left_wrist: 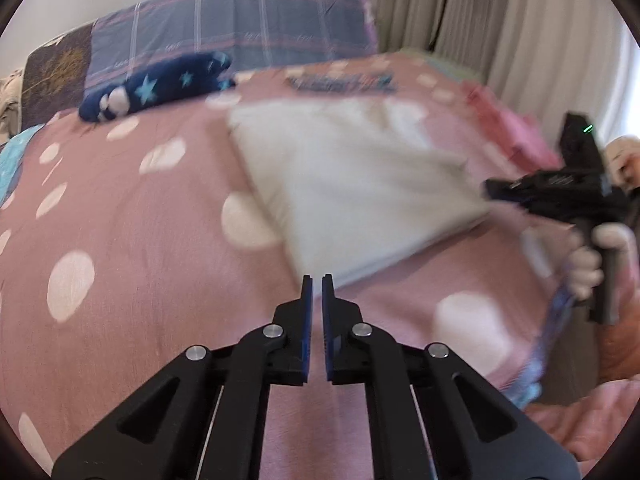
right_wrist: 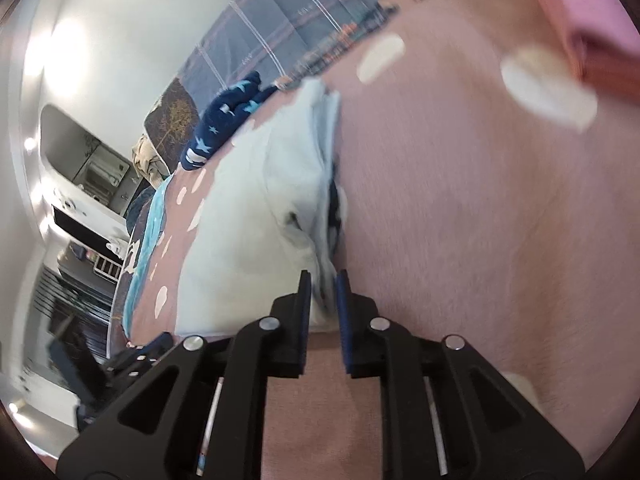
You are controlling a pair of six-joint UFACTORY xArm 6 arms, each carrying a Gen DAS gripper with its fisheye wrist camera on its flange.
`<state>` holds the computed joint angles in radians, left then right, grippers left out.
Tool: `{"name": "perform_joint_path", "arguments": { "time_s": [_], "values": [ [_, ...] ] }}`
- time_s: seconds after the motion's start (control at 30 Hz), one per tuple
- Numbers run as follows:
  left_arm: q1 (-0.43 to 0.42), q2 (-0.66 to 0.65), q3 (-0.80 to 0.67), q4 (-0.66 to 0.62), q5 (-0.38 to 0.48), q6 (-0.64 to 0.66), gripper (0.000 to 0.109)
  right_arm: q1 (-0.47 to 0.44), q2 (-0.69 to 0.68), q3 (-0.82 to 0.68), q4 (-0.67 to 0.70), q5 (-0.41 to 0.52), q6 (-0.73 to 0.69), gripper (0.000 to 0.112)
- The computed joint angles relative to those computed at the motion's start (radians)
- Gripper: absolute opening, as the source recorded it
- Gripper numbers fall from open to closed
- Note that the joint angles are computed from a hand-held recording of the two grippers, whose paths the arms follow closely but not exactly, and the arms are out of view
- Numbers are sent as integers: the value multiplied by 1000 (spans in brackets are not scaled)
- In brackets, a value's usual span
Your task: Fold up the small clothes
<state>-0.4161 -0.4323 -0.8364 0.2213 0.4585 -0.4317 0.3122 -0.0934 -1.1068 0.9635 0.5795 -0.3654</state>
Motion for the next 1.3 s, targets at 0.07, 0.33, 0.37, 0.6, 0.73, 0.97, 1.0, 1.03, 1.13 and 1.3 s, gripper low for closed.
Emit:
{"name": "perform_joint_path", "arguments": {
  "time_s": [0.07, 0.33, 0.37, 0.6, 0.73, 0.97, 1.0, 1.03, 1.13, 1.3],
  "values": [
    [4, 17, -25, 25, -38, -13, 6, 6, 7, -22, 42, -1, -65, 14],
    [31, 265, -150, -79, -24, 28, 7, 52, 82, -86, 86, -21, -124, 14],
    [31, 257, -137, -68, -45, 21, 7, 54, 107, -82, 3, -45, -59, 5],
    [32, 248, -138, -120, -27, 82, 8, 51, 126, -88, -54, -40, -62, 0],
    [31, 252, -138, -79, -36, 58, 8, 64, 119, -100, -49, -42, -87, 10],
    [25, 246, -132, -56, -34, 26, 8, 120, 141, -216, 237, -249, -471, 27],
    [25, 246, -132, -54, -36, 22, 8, 113, 172, -262, 190, -230, -442, 27],
    [24, 244, -129, -49, -38, 16, 8, 103, 210, -316, 131, -194, -399, 25],
    [25, 242, -125, -46, -44, 12, 8, 79, 376, -547, -99, -50, -211, 13],
    [28, 242, -123, -75, -51, 34, 8, 46, 647, -904, -353, 223, 65, 9]
  ]
}}
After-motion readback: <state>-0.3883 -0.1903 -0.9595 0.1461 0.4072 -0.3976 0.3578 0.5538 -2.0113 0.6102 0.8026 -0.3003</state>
